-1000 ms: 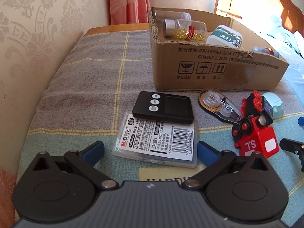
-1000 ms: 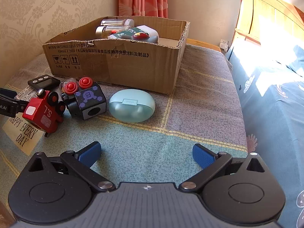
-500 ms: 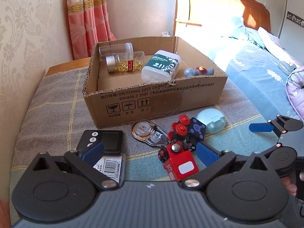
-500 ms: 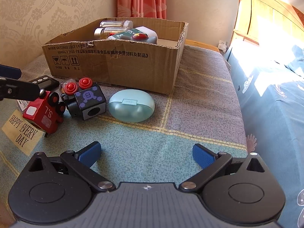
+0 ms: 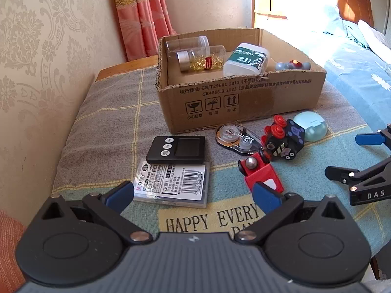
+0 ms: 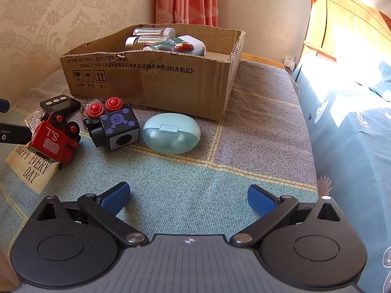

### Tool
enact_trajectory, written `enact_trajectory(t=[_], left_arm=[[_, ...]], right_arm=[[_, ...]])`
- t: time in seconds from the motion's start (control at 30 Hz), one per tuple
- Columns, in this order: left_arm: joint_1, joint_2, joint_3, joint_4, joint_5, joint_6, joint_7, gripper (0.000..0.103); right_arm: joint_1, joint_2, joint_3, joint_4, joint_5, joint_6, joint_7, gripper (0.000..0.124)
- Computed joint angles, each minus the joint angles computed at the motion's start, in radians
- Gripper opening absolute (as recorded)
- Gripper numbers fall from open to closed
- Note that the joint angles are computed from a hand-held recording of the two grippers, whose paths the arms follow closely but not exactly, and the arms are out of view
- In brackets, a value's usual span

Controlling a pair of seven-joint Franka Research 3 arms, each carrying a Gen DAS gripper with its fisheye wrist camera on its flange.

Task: Organize rigid objects
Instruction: 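Reach the left gripper to the red SL toy train and close on it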

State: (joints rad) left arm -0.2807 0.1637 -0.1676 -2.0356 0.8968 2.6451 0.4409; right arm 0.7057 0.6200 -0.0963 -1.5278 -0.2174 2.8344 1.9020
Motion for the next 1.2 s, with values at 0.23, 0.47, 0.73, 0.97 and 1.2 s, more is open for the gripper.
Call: enact_trajectory(t=[0.23,0.47,0.73,0.97,1.2], left_arm=[[0.004,-0.025,-0.002,-0.022,0.045,0.039,-0.014,0.102],[0.068,0.077,-0.041,0.014,-0.16,0.298,0.272,0.102],[0.145,0.121,-0.145,0.004,-0.527,0.299,0.6,0.102],[0.061,0.078,-0.074,-0.051,-0.568,0.308,0.683,0.095],[-0.07,0.072,0.085,-0.046,-0.262,0.303,0.406,0.062]], right_arm=[[-0.007,-0.014,0.009,-0.023,0.008,0.014,-0.022,0.103],[-0.003,-0.017,0.005,-0.03,0.013,0.02,-0.026,0.103],[-0.016,-0.023,0.019,-0.036,0.023,0.016,-0.05,0.103],[-0.03,-0.025,0.035,-0.036,0.044,0.012,-0.09,0.103],[-0.033,-0.026,0.038,-0.039,0.056,0.015,-0.109,0.103]])
